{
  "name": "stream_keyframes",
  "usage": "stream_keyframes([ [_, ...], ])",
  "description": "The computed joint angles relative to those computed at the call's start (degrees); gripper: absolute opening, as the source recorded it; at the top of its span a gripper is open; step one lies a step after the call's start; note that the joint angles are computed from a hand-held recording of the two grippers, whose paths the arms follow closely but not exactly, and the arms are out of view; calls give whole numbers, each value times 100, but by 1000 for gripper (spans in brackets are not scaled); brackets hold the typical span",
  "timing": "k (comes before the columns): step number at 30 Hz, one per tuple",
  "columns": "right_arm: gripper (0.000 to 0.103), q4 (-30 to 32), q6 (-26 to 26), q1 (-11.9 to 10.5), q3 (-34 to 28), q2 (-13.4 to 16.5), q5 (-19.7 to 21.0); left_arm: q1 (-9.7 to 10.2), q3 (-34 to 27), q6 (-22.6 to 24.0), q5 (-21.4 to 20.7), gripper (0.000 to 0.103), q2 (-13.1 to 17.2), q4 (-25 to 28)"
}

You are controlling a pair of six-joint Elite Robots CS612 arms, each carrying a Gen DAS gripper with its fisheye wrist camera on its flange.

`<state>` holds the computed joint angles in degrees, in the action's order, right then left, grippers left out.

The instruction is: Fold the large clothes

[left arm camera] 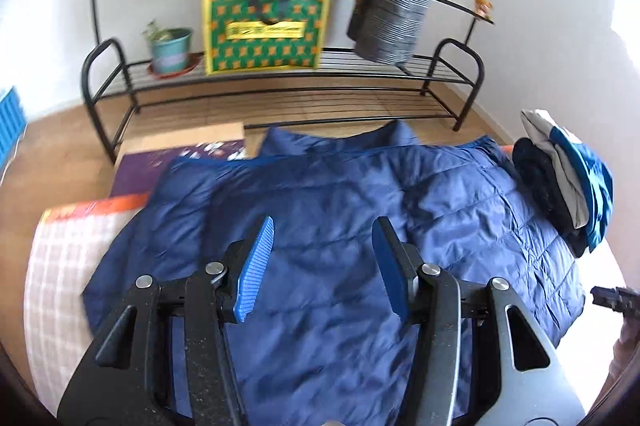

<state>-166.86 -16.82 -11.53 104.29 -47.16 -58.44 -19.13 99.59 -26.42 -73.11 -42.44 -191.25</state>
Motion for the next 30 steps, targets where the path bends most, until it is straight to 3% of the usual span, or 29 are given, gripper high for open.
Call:
stream_keyframes([
  [2,69,228,19,-47,118,-55,-19,-72,-372,19,186,53,208,289],
  [7,69,492,5,-125,201,0,-29,-111,-1047,-435,669,53,649,1249],
  [10,73,435,146,-135,130,115,80,-39,-1293,-695,533,53,891,1742],
  [12,76,365,320,-134,89,185,204,-17,-1319,-718,460,53,945,1692],
  [16,85,5,717,-114,77,278,423,-2,-1176,-912,403,53,777,1669],
  [20,84,-32,1119,-134,34,338,879,-123,-500,-1055,302,53,423,720],
  [25,85,-695,1441,87,20,427,203,-437,63,-881,169,53,129,451],
  [27,81,-913,1520,212,29,417,-238,-613,175,-797,324,53,116,436],
  [28,75,-969,1518,273,32,404,-430,-677,182,-771,406,53,139,477],
  [30,50,-954,1340,348,9,385,-586,-740,161,-984,292,53,218,694],
])
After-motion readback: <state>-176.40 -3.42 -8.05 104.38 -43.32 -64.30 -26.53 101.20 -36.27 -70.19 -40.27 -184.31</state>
